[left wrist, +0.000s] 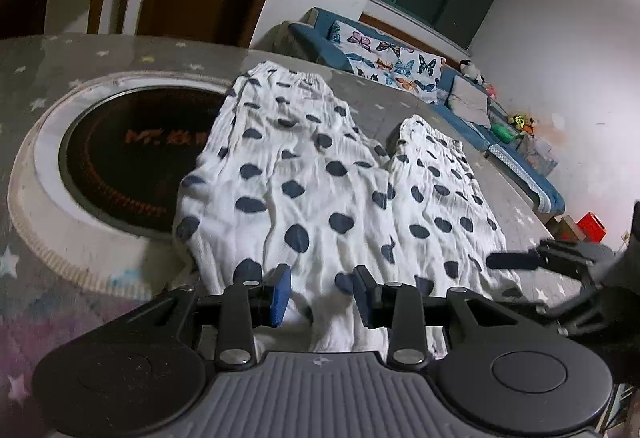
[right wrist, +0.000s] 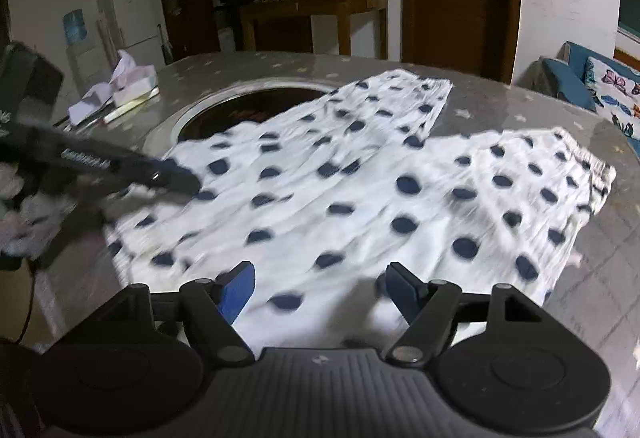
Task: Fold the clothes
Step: 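Lower the trousers flat and open both tools, then smooth the trouser legs with both tools, right tool near the waistband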
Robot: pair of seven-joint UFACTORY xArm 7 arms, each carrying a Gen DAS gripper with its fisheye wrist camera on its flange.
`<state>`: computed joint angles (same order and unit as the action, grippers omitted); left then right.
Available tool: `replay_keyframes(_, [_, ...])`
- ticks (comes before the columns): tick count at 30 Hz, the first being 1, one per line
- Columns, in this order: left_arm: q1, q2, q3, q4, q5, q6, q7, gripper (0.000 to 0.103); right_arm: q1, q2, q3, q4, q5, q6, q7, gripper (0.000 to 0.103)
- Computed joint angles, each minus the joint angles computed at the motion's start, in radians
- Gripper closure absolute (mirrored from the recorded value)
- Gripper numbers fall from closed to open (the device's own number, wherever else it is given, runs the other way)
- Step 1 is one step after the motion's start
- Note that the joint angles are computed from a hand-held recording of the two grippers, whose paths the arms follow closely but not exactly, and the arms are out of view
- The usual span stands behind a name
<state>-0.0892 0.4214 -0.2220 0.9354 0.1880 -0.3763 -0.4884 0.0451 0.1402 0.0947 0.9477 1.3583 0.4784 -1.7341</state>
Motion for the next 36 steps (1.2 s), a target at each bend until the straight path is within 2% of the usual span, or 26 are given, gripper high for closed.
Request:
replay_keyframes(4, [0.014, -0.006, -0.008, -0.022, 0.008, -0.014, -0.018, 0.066, 0.012, -0.023, 0.0, -0.046, -0.025, -0.06, 0.007, 0.027])
replay_keyframes(9, [-0.041, -0.034, 0.048, -0.045, -0.047, -0.003, 0.006, 0.066, 0.024, -0.046, -0.002, -0.075, -0.063, -0.101, 0.055, 0.026])
replay_keyframes(13, [-0.046, -0.057, 0.056, -0.06, -0.065, 0.0, 0.018, 0.066, 0.025, -0.055, -0.005, -0.066, -0.088, -0.097, 0.085, 0.026])
replay_keyframes(16, [-0.049, -0.064, 0.058, -0.056, -0.068, -0.013, 0.03, 0.065, 0.022, -0.037, -0.003, -0.026, -0.04, -0.098, 0.062, 0.026])
replay_keyframes(20, [-0.068, -0.045, 0.07, -0.028, -0.082, 0.013, 0.056, 0.065, 0.014, 0.019, 0.003, 0.042, 0.027, -0.121, 0.033, 0.025])
replay_keyframes(26, [-0.106, -0.032, 0.101, -0.01, -0.131, 0.052, 0.103, 0.066, -0.027, 0.097, 0.006, 0.089, -0.013, -0.139, 0.124, 0.025])
replay_keyframes(29, [-0.138, -0.037, 0.126, -0.006, -0.167, 0.069, 0.131, 0.065, -0.057, 0.087, 0.016, 0.073, 0.005, -0.128, 0.097, 0.025])
replay_keyframes(31, [-0.181, -0.041, 0.161, 0.004, -0.204, 0.089, 0.156, 0.065, -0.064, 0.08, 0.014, 0.068, -0.007, -0.126, 0.114, 0.025])
replay_keyframes(34, [-0.235, -0.049, 0.197, 0.014, -0.243, 0.093, 0.198, 0.065, -0.078, 0.075, 0.015, 0.075, 0.026, -0.11, 0.082, 0.025])
replay_keyframes(36, [-0.228, -0.053, 0.175, 0.026, -0.239, 0.095, 0.213, 0.065, -0.084, 0.083, 0.013, 0.092, 0.057, -0.098, 0.06, 0.025])
